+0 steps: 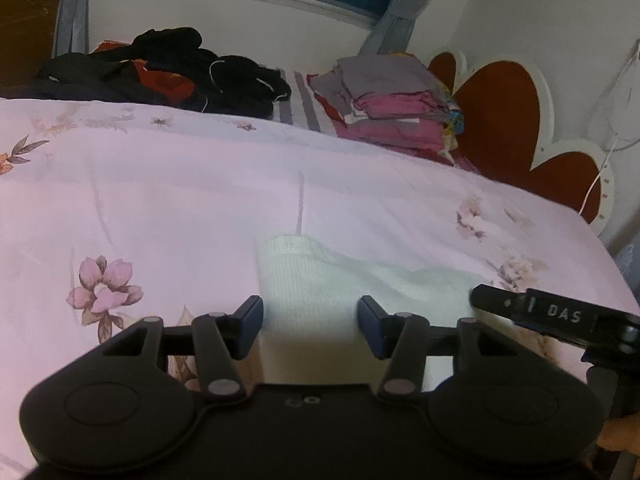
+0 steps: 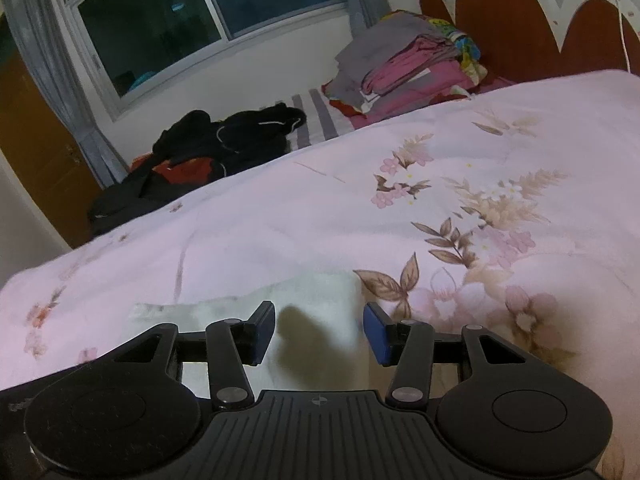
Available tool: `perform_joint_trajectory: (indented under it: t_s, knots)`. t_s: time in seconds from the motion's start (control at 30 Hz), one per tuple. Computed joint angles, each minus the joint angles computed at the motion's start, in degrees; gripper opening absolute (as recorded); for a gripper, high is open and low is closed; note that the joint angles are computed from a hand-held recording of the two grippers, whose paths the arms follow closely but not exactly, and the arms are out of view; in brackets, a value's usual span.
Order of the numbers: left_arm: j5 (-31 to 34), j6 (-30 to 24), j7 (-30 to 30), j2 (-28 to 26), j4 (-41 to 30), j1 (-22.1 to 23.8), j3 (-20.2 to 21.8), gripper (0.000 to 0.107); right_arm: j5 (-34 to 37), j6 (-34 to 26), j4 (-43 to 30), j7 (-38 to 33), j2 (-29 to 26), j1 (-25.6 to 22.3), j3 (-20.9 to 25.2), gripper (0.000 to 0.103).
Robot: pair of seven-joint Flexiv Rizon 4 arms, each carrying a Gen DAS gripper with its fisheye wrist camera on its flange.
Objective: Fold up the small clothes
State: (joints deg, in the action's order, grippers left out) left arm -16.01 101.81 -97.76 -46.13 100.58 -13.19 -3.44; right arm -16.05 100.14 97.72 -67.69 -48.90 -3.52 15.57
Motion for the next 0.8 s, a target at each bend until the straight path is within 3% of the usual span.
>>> perform_joint_trajectory:
  t_s: [0.1, 0.2, 0.33, 0.47, 0.67, 0.8]
  knots:
    - [-0.30, -1.32, -0.03, -0.73, -0.66, -0.11, 0.36, 0.055, 0.23, -1.99, -1.25, 0.14, -0.78, 3.05, -4.04, 0.049]
    - [-0.57, -0.29, -0.97, -1.44, -0.41, 0.40, -0.12, 0.063, 1.09, -1.66, -1.91, -0.03, -1.80, 3.07, -4.45, 0.049]
    - [-0.55, -0.63, -1.34, -1.54, -0.47, 1.01, -0.75, 0.067, 1.41, -1.78, -2.27, -0.39, -2.26, 3.06, -4.68, 0.052]
    - [-0.04, -0.98, -1.37, 0.07, 0.63, 1.14, -0.68, 0.061, 1.59, -1.05, -1.21, -1.49, -1.47, -0.56, -0.52, 0.053]
    - [3.13, 2.52, -1.71, 3.35, 6.76, 7.58, -7.96, 0.059, -2.60, 2.69, 5.03, -3.53, 0.90, -10.84, 10.48, 0.052]
    - [5.92, 4.46, -2.83, 5.36, 11.35, 11.29, -11.79, 0.059, -6.10, 3.41, 9.66, -3.30, 2.87, -14.56, 13.59, 0.052]
